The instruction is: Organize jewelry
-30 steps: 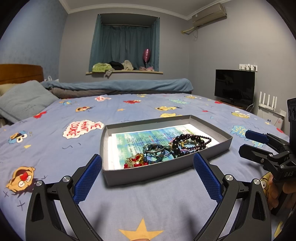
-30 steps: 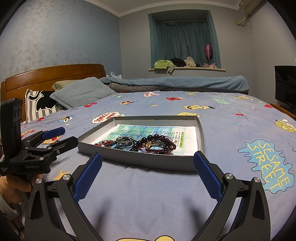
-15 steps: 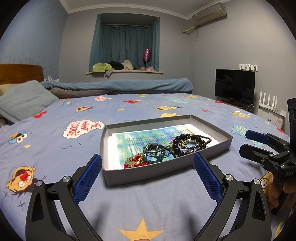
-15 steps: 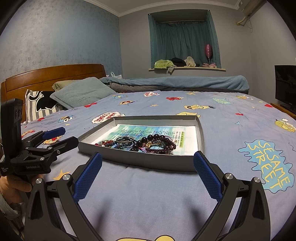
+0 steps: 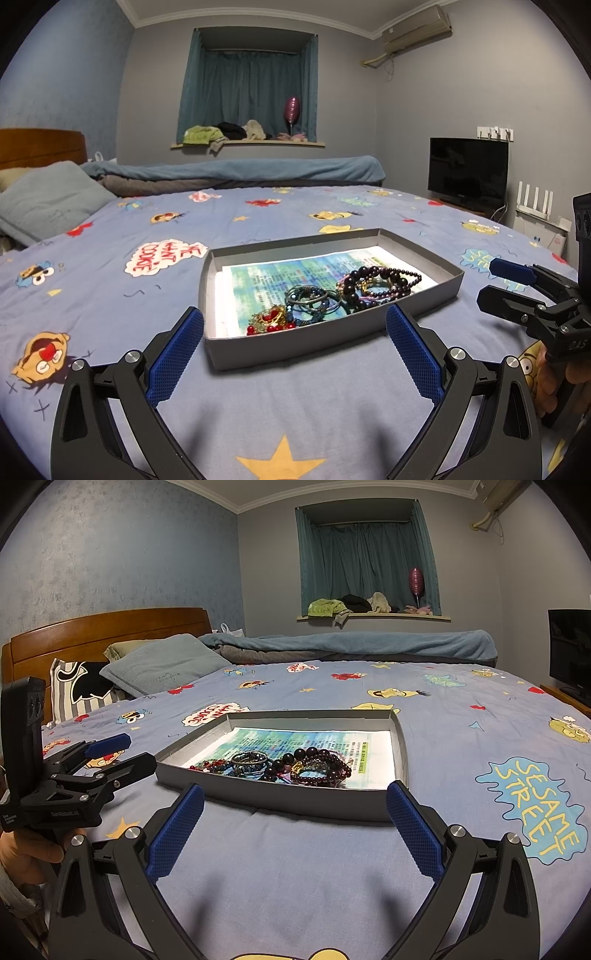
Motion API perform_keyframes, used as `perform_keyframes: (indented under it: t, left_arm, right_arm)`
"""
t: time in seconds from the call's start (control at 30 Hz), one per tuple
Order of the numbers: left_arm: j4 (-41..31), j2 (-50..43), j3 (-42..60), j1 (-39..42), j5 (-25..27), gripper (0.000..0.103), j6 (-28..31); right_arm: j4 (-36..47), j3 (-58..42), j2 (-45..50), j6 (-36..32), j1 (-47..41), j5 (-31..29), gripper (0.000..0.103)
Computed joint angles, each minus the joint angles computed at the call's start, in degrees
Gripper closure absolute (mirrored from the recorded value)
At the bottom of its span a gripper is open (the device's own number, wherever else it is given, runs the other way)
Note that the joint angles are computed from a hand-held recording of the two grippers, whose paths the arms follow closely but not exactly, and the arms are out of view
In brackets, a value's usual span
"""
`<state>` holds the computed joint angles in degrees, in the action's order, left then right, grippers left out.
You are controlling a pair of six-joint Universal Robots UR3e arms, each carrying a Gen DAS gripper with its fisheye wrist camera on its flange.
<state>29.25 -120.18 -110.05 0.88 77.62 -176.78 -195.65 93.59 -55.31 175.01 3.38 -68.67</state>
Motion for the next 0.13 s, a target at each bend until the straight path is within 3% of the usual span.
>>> perform_keyframes:
  t: [0.13]
  left_arm:
    - [-0.34,0.34,-0.04,-0.03,0.10,0.005,0.09]
  right_arm:
    - [0.04,0.01,-0.01,-0.03,0.01,0.00,0.006]
